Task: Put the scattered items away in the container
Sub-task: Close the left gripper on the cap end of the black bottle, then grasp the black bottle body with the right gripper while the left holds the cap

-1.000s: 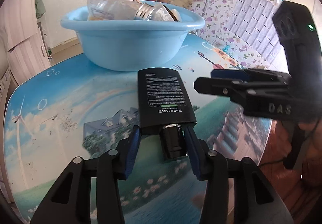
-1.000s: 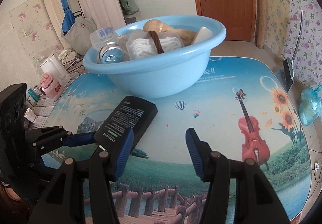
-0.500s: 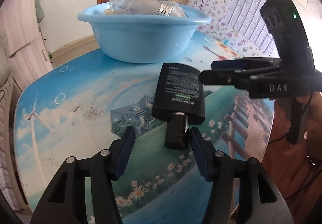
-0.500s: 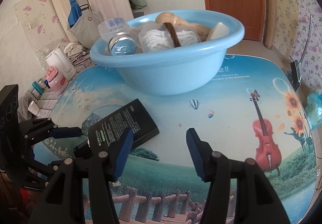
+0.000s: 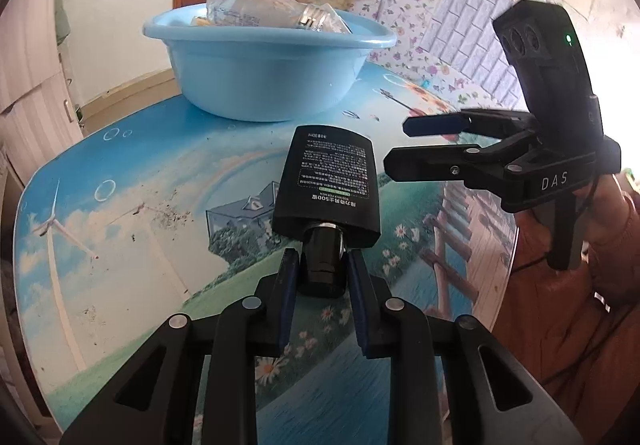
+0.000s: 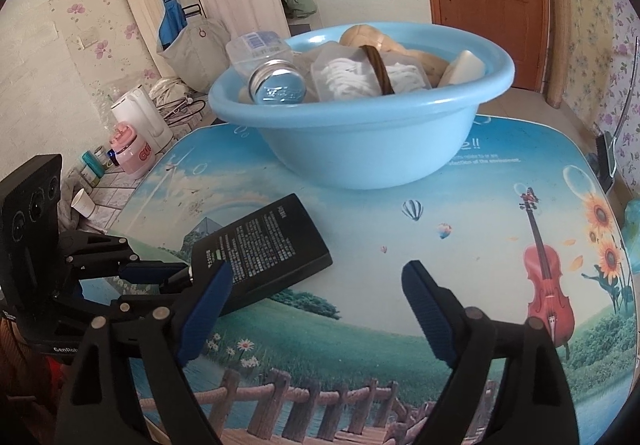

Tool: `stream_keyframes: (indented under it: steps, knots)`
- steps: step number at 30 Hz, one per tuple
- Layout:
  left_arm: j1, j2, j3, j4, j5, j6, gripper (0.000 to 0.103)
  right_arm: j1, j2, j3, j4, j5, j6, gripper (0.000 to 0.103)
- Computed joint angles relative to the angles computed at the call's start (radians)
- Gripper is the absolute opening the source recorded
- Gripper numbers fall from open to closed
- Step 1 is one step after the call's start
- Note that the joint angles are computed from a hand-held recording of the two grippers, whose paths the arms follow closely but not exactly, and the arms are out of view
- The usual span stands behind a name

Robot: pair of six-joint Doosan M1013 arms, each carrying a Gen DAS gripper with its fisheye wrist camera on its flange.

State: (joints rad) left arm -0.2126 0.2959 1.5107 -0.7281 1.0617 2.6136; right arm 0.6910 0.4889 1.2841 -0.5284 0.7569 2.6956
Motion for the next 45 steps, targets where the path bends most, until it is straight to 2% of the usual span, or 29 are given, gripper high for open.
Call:
stream_keyframes:
  steps: [2,6,9,13,16,19,23,27,28,30,35,45]
  knots:
    - [0.000,-0.001,0.000,0.005,-0.006,0.003,0.035,0.002,0.004,-0.008,0.012,-0.002,-0.032,0.091]
    - [0.005,0.002,-0.001,-0.015,0.010,0.016,0.036,0.009,0.015,-0.025,0.039,-0.018,-0.127,0.098]
    - [0.009,0.002,0.004,-0.025,0.012,0.027,0.036,0.011,0.029,-0.044,0.086,-0.023,-0.258,0.101]
    - [0.016,0.012,-0.008,-0.037,0.056,0.050,0.022,0.013,0.047,-0.072,0.100,0.016,-0.365,0.101]
    - [0.020,0.018,-0.014,-0.049,0.069,0.055,0.022,0.005,0.052,-0.081,0.108,0.037,-0.385,0.102]
    - [0.020,0.021,-0.016,-0.056,0.064,0.050,0.022,-0.011,0.051,-0.082,0.186,0.025,-0.455,0.103]
    - [0.012,0.014,-0.011,-0.043,0.045,0.041,0.022,-0.012,0.077,-0.120,0.202,0.087,-0.553,0.103]
    - [0.014,0.004,-0.007,-0.019,0.022,0.039,0.022,-0.016,0.098,-0.147,0.213,0.112,-0.549,0.103]
    - [0.013,0.005,-0.010,-0.013,0.022,0.034,0.022,-0.018,0.096,-0.143,0.226,0.097,-0.550,0.102]
    - [0.011,0.006,-0.015,-0.009,0.034,0.042,0.022,-0.016,0.091,-0.134,0.228,0.073,-0.566,0.089]
    - [-0.001,0.000,-0.009,-0.002,0.017,0.051,0.022,-0.021,0.076,-0.117,0.274,0.047,-0.569,0.089]
    - [0.004,-0.033,-0.010,-0.075,0.031,0.111,0.022,-0.003,0.023,-0.064,0.167,-0.002,-0.449,0.089]
